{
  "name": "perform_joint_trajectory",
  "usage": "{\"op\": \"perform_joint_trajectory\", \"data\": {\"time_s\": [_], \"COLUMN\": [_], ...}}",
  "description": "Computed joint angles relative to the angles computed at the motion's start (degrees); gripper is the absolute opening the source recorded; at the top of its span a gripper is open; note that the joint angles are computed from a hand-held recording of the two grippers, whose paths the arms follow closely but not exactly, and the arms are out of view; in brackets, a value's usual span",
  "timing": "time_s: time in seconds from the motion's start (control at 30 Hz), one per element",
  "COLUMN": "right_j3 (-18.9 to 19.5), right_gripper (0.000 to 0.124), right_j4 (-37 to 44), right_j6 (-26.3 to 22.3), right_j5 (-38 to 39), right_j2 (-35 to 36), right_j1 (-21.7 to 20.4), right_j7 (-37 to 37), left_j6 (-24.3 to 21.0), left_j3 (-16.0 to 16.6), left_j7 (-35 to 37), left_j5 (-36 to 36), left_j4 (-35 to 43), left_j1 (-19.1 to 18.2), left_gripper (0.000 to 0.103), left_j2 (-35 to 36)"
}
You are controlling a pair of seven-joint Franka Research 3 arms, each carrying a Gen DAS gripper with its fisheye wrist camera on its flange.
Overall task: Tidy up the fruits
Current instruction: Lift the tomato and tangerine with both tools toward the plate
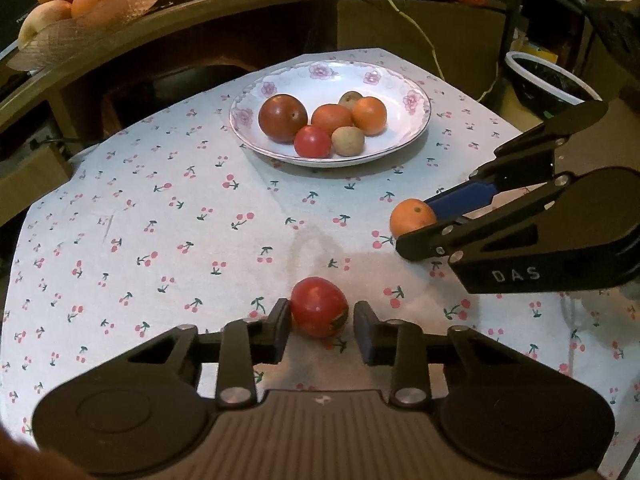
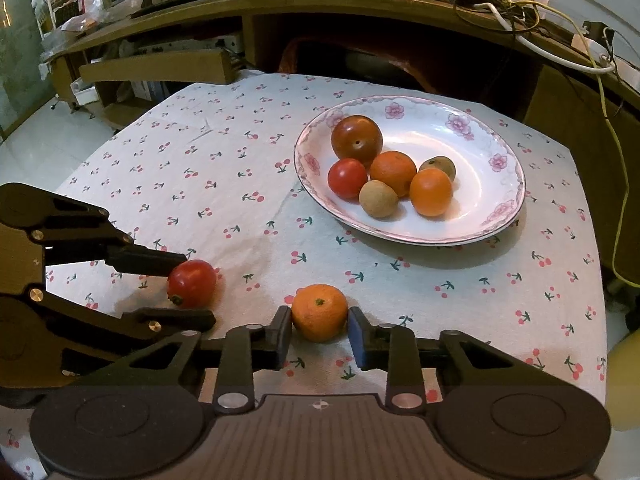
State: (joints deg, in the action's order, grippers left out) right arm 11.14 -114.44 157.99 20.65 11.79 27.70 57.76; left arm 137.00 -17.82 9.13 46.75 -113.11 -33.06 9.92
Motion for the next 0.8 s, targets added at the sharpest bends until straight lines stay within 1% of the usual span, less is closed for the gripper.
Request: {"op": "perform_joint_trajectory", "data": {"time_s": [0.13,0.37,0.7,0.8], "right_j3": [-0.2,-0.2,-0.1,-0.1], "right_gripper": [0.03,0.029,0.029,0.029], "right_j4": [0.0,0.0,-0.2,-0.1], "right_j6": [0.0,0.4,1.1,1.3], "right_j5": [-0.8,-0.9,-0.3,-0.3], "right_j2": [-0.1,-0.2,-0.5,-0.4], "right_j1": [0.3,0.2,0.0,0.1], "right_j7": [0.7,0.9,0.9,0.9], "left_j6": [-1.1,-3.0,-3.9,-3.5], "left_j3": [0.0,0.2,0.5,0.4], "left_j7": [0.9,1.8,1.6,1.8], "left_j5": [-1.1,-1.1,0.2,0.0], "left_j4": [1.1,2.8,3.4,3.2], "left_j1": [0.0,-0.5,-0.7,-0.5], "left_gripper": [0.035,0.035,0.035,0.035], "left_j2": [0.6,1.5,1.4,1.3]}}
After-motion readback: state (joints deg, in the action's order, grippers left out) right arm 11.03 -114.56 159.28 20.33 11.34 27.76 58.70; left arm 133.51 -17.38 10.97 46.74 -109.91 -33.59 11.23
